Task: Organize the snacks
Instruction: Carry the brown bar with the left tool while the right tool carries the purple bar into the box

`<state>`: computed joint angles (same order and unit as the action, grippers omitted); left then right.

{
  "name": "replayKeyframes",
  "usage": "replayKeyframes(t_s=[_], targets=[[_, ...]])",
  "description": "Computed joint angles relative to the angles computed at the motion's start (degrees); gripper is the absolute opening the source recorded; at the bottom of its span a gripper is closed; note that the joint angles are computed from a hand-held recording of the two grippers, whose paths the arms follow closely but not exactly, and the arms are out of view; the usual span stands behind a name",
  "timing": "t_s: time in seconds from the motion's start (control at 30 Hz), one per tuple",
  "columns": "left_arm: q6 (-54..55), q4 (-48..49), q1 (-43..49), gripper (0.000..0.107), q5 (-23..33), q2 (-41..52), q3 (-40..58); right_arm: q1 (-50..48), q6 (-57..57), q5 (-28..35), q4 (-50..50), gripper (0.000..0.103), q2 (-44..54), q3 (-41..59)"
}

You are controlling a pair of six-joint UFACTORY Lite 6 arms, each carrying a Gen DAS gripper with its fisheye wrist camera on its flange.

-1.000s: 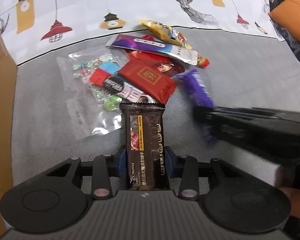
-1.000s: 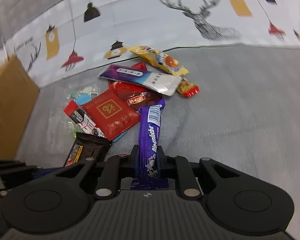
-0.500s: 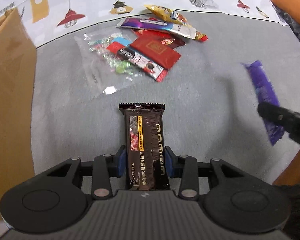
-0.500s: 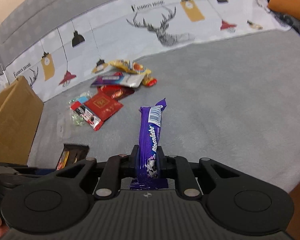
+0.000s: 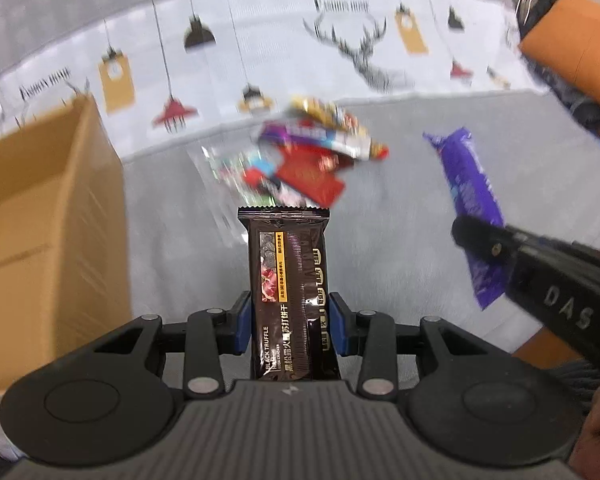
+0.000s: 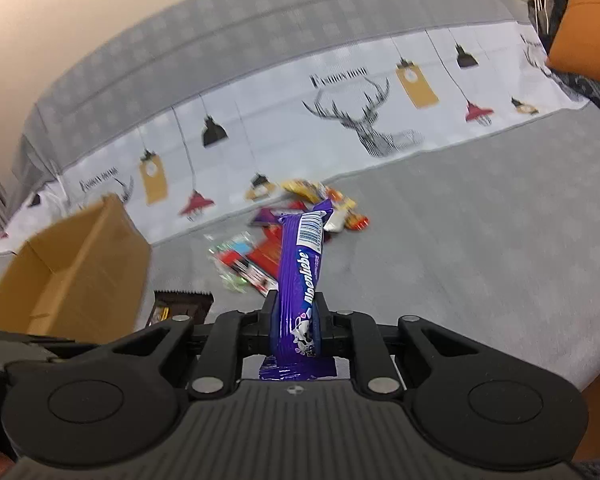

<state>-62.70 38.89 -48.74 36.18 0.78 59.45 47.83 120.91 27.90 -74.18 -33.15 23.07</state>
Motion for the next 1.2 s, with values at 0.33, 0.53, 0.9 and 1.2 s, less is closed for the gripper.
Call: replayKeyframes(t_s=[0.33,0.53,0.9,1.2], targets=[[14.61,-6.61,12.54,0.043,3.89,-18.28,-2.26,9.23,-7.46,7.99,4.64,0.017,10.03,19.17],[38.42,-22.43,32.16,0.043,1.46,-27.55,-4.75,11.8,-7.89,5.42,5.51,0.017,20.63,32.02],[99.12,-69.56,78.81,0.043,3.26,-23.46,-5.44,15.91,-33.95,3.87,25.72,0.017,56.09,77.59],[118.37,-81.7,92.36,0.043,1.31,-11.03,-5.99,16.39,-60.09,14.12,49.39,0.017,90.83,122.72]])
